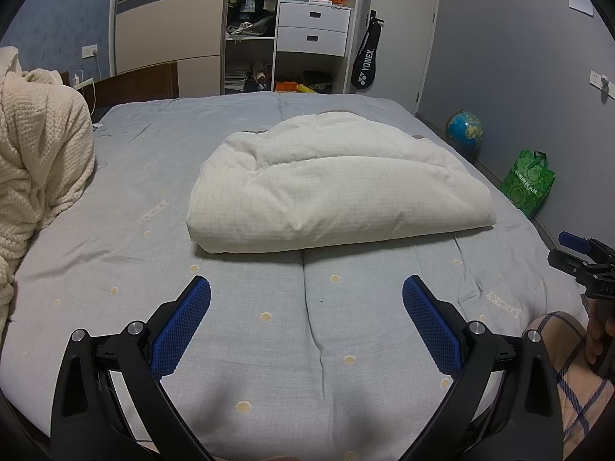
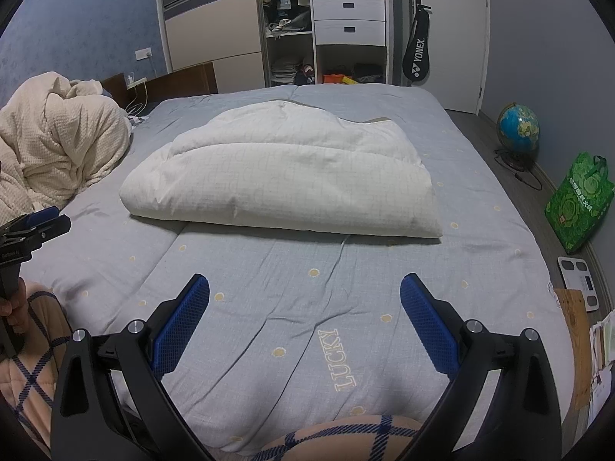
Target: Fold large clothes
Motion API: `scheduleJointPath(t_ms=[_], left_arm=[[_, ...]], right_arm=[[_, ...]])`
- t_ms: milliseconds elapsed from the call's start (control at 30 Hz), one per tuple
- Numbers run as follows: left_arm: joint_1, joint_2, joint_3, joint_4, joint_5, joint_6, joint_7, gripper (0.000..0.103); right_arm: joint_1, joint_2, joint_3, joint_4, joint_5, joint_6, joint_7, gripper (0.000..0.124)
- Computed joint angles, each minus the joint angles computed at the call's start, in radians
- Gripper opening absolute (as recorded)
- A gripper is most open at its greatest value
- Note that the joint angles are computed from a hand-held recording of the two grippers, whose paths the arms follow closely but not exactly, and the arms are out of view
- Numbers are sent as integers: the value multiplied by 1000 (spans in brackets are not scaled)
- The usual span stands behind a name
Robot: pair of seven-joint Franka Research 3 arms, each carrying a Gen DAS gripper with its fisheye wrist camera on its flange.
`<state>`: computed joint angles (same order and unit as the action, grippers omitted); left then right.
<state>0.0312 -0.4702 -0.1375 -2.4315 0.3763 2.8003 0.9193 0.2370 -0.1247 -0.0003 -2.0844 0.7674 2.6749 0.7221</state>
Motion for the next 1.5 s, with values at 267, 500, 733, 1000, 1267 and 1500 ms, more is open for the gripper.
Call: scheduleJointPath(t_ms=[267,500,733,1000,1267,1500], left_arm=[[0,1,0,1,1,-1,-2,97],[-1,0,2,0,1,0,0,97],[-5,1,6,-1,-4,5,10,97],[-6,1,8,3,-10,-4,15,97],[-4,1,6,3,-12,-2,15,97],[-4,1,7,3,-11,-3,17,97]], right_arm=[[0,0,0,1,0,-3,2,95],[0,-1,0,0,-1,-3,4,95],[0,-2,0,-1,-1,-3,5,95],[0,-1,0,1,-2,-3,5,95],[0,-3,-1,-1,-1,-3,5,95],[-1,-2,0,0,-2,-5,7,95]])
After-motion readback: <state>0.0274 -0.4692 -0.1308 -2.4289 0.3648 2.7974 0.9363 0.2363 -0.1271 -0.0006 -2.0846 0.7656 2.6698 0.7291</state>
